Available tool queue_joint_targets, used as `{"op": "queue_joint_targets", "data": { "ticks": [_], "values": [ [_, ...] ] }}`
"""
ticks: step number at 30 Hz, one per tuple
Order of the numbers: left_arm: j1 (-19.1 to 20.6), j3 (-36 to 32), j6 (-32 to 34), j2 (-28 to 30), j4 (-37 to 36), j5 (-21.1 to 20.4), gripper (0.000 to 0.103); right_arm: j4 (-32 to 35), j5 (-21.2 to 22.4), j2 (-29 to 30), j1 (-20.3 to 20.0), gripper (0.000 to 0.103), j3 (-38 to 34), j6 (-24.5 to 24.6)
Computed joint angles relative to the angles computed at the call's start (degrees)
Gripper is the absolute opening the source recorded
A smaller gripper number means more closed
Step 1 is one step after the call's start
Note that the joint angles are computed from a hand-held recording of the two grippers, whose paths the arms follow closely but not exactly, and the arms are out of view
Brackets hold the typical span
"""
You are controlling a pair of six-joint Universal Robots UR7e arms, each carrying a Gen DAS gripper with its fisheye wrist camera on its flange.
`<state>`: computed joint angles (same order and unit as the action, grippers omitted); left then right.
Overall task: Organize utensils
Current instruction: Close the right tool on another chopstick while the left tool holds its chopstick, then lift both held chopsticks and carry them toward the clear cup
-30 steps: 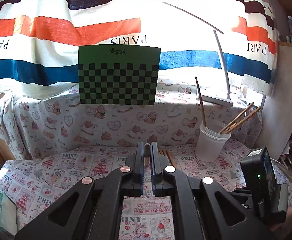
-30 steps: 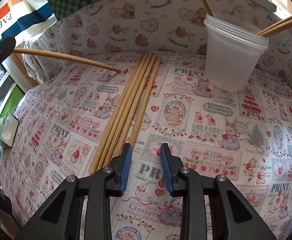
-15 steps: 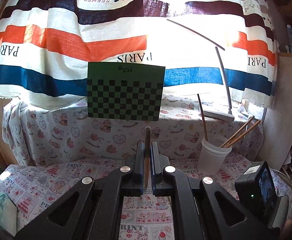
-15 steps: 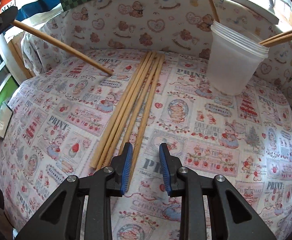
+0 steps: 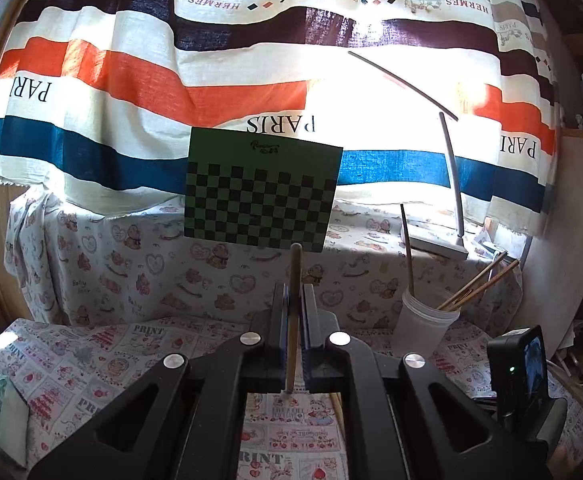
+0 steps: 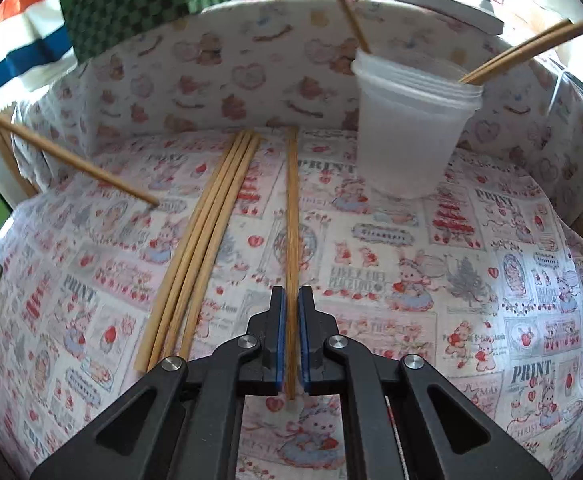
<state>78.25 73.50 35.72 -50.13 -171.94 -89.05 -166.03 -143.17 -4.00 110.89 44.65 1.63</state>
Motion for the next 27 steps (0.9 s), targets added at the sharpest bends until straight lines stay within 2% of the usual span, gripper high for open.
{"op": "queue_joint_targets", "data": {
  "ticks": [3,5,8,10,13,16,20,23,27],
  "values": [
    [-0.03,0.96,1.32,-0.43,-2.45,-0.89,0.004,-14.42,3.34,-1.92,0.44,0.007,4.27,-6.0],
    [0.05,0.72,0.76,-0.54,-1.59,-1.21,0.004,-22.68,6.18,-3.16,0.83,0.007,6.97,-9.13],
    [0.08,0.54,0.62,-0.45,-1.61,-1.09,0.004,-32.27,9.51,-3.93,1.27,0.007,8.99,-14.08],
    [0.11,0.47,0.61,-0.52,-1.2,-1.25,0.004,-37.64,10.16,-3.85,1.65,0.007,9.56,-16.42],
    [-0.07,0.72,1.1,-0.67,-1.16,-0.81,0.004,-40.19,8.22,-3.61,1.98,0.007,8.69,-17.77],
    [-0.9,1.05,2.77,-0.75,-0.78,2.52,0.005,-42.36,9.58,-4.56,1.94,0.007,10.28,-17.17],
    [-0.71,-0.25,1.93,-0.64,3.93,2.26,0.005,-46.29,12.09,-5.67,1.99,0.007,12.67,-18.3],
    [-0.75,-0.48,1.99,-0.5,4.36,2.89,0.005,-48.89,14.06,-6.0,2.16,0.007,13.78,-20.11],
    [-0.8,-1.05,1.95,-0.43,5.97,3.59,0.005,-49.21,12.85,-5.15,2.63,0.007,12.36,-22.42]
  ]
}}
